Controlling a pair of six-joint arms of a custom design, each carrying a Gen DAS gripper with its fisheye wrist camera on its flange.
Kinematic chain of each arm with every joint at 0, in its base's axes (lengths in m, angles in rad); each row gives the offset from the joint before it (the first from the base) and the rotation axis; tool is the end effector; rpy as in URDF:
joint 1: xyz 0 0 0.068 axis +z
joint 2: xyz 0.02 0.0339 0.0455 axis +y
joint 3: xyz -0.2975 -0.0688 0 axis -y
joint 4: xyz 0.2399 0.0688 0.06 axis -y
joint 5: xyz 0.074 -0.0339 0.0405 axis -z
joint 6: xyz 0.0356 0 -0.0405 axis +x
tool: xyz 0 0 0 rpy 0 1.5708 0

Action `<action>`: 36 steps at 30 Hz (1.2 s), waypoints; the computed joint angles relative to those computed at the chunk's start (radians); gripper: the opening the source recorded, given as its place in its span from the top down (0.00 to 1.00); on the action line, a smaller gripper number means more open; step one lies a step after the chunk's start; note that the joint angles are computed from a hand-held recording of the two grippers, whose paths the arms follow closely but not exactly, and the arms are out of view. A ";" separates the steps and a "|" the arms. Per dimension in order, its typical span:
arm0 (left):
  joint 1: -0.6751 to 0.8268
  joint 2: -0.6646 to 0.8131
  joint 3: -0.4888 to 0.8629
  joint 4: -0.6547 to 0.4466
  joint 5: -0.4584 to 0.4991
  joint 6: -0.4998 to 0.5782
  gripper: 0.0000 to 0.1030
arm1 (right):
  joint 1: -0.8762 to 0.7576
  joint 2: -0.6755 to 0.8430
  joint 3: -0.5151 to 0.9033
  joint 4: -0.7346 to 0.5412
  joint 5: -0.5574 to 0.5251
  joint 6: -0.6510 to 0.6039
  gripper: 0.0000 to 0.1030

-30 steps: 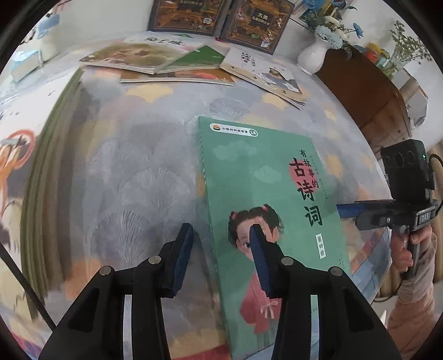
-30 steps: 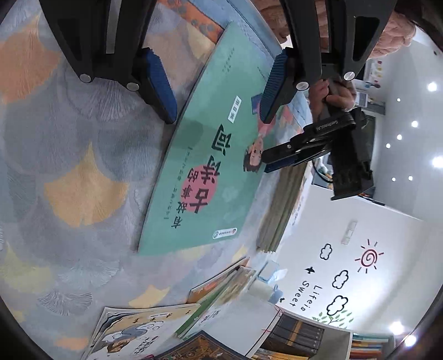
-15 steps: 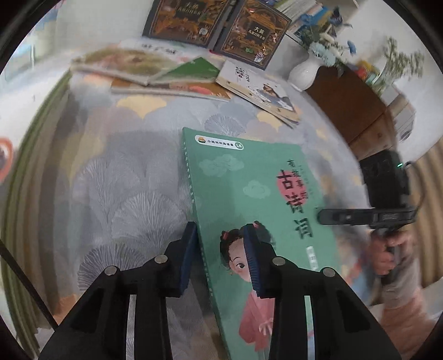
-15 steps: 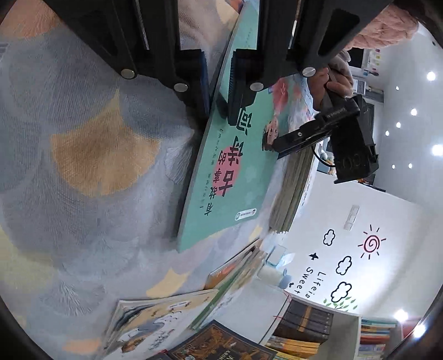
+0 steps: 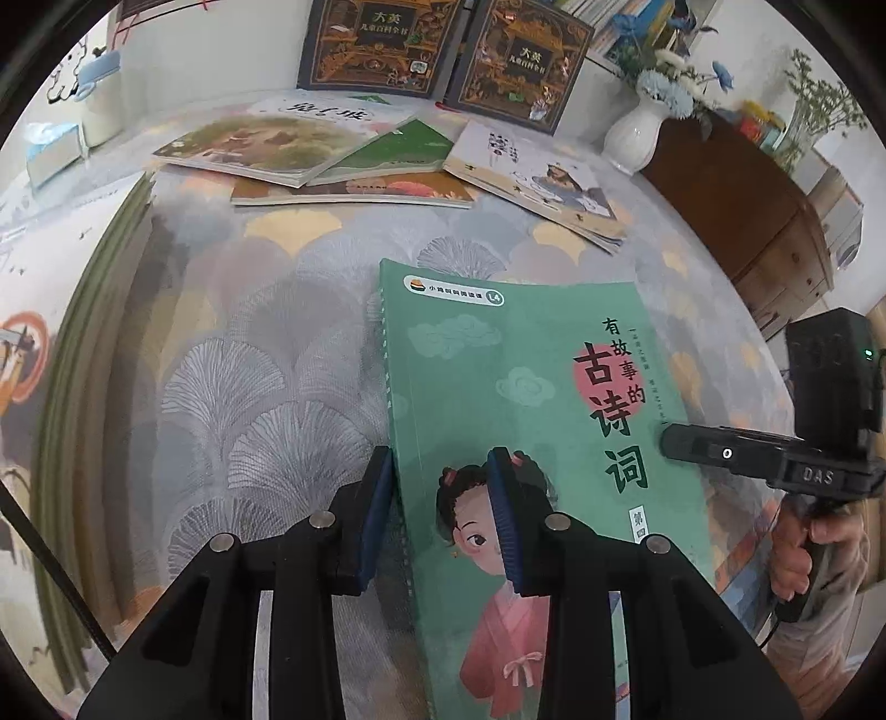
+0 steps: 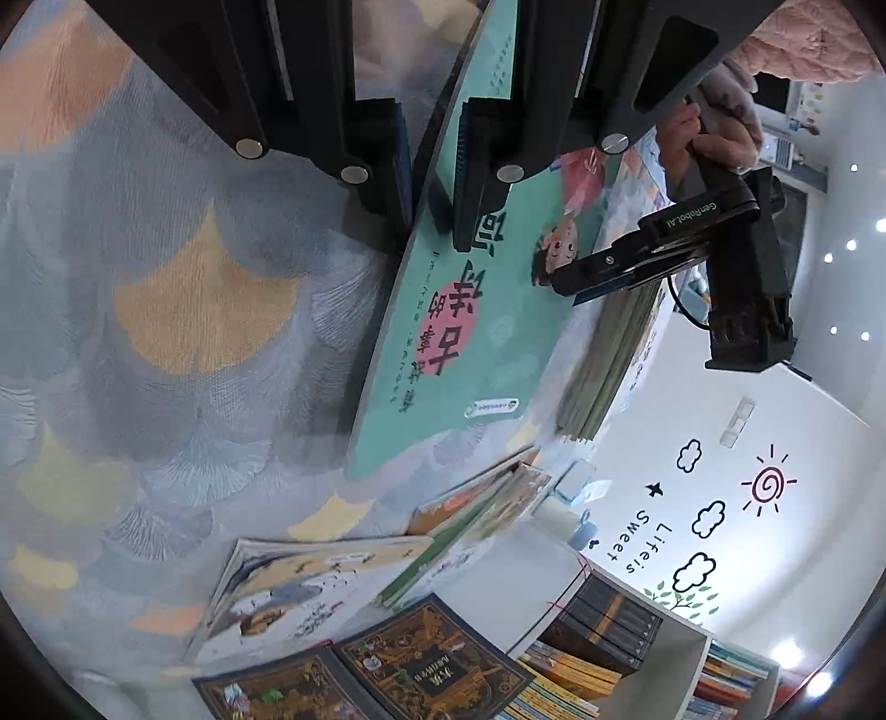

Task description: Organize books

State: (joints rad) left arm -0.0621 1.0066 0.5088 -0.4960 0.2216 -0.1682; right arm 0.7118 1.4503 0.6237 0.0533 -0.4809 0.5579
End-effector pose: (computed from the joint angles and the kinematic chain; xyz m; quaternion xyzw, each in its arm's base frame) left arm 0.1589 -0.0177 0.2119 -0.0191 0.9531 -0.1378 0.2687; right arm 0.1910 0.1865 0.1993 -0.1610 0.8853 0.4003 0.1735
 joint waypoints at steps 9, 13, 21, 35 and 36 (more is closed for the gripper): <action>0.000 -0.072 0.059 -0.096 -0.008 0.007 0.70 | 0.077 -0.098 0.058 -0.106 0.062 0.022 0.89; 0.024 -0.100 0.075 -0.129 -0.002 0.026 0.70 | 0.096 -0.109 0.086 -0.119 0.075 0.031 0.89; 0.160 -0.135 0.119 -0.203 0.077 0.117 0.70 | 0.147 -0.102 0.159 -0.157 0.116 0.036 0.89; 0.415 -0.173 0.285 -0.389 0.199 0.307 0.70 | 0.189 -0.048 0.363 -0.241 0.073 0.064 0.95; 0.439 -0.176 0.299 -0.402 0.210 0.323 0.70 | 0.190 -0.042 0.375 -0.241 0.062 0.072 0.95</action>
